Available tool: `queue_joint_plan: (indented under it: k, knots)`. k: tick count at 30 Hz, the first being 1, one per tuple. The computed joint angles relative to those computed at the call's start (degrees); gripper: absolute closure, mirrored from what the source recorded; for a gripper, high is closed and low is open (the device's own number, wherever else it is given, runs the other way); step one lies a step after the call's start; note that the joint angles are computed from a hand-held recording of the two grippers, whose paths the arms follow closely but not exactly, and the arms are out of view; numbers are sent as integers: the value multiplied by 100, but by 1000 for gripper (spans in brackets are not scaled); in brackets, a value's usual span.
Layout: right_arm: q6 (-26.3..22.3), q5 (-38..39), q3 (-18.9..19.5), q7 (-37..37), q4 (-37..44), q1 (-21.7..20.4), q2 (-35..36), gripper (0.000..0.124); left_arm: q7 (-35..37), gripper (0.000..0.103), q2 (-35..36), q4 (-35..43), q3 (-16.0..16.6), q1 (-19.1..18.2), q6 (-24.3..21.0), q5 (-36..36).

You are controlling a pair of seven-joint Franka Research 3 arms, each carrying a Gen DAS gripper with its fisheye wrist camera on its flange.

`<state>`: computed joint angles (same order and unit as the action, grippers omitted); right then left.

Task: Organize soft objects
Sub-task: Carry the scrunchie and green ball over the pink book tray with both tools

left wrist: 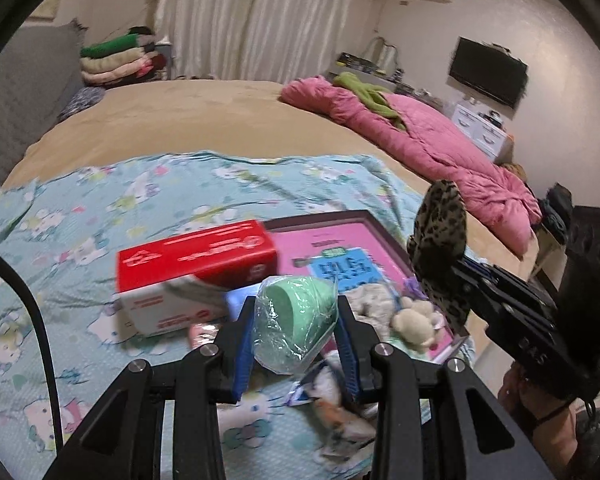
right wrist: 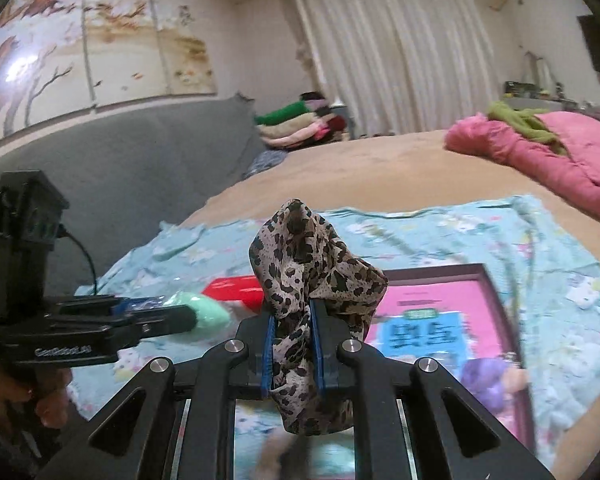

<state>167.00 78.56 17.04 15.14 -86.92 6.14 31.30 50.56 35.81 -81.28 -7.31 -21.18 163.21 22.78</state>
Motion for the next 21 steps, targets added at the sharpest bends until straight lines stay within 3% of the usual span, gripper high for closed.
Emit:
queue_joint_plan:
  k: [8, 21]
  knots:
    - [239, 345, -67, -116, -98, -171, -40, 109, 616, 66, 716, 1139, -263, -185, -579, -231]
    - [314, 426, -236, -42, -149, -186, -1, 109, 1300, 66, 1715, 2663, -232, -607, -1527, -574]
